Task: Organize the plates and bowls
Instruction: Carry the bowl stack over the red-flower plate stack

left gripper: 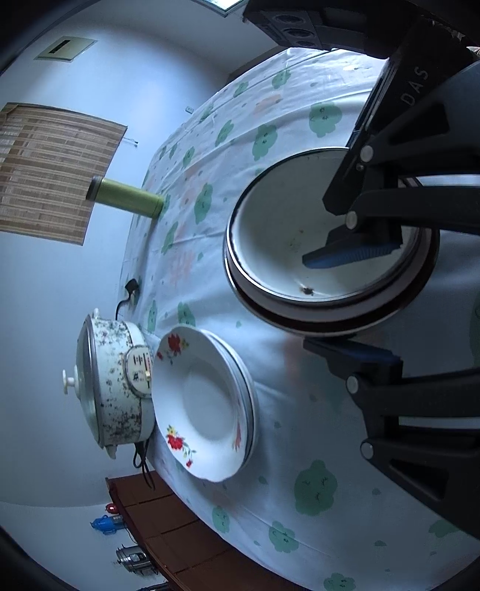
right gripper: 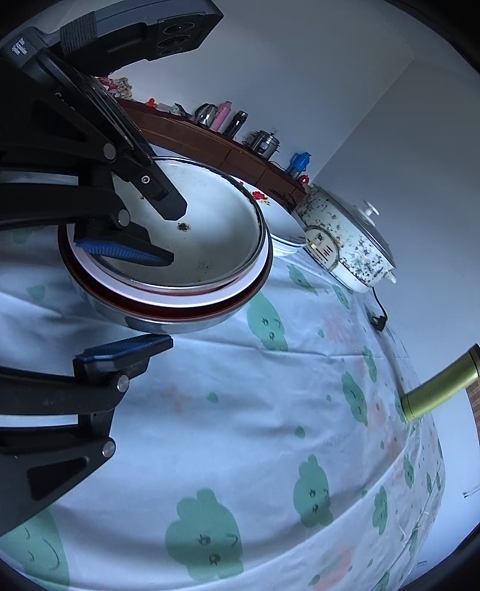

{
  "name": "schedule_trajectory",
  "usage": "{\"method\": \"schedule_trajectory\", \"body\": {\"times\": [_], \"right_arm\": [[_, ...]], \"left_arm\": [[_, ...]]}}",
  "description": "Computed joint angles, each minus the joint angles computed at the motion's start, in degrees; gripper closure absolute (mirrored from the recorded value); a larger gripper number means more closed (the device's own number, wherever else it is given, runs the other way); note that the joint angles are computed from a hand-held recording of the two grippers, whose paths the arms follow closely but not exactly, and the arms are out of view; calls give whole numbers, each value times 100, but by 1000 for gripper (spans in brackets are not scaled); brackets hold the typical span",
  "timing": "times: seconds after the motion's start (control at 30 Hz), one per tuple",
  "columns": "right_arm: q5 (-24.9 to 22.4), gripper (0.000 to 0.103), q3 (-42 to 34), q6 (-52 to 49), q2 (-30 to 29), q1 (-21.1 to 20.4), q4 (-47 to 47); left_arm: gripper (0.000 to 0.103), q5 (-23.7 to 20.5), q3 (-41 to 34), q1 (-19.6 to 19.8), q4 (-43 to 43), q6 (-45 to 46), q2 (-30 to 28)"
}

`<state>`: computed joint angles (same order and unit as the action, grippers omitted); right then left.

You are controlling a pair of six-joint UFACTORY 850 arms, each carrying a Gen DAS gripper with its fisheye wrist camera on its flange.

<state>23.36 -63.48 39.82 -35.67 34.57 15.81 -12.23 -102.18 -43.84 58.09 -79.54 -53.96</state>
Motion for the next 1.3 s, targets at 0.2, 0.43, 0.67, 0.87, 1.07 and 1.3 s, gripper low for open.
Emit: {"method": "schedule_trajectory", "body": {"times": [0.2,0.43,0.67,0.87,1.07,1.3], "right_arm": [[-277,62,-281,23,-137,78,-74],[-509,62,-660,353,-359,102,-535],[-732,62,-976,296,-516,141,-615],[-942,62,-1281,283,-654,162,-740],[-1102,62,-1546,501,-796,168,-1063],[-1227,62,-1728,1095,-911,159,-1742]], "left_arm": [[67,-54,229,75,490,-537,141],[67,-73,372,183,924,-979,238],[67,21,511,316,930,-1059,306],[67,-74,547,368,991,-1120,326],[67,-108,581,458,726,-909,323],[67,-85,633,522,603,-810,348]]}}
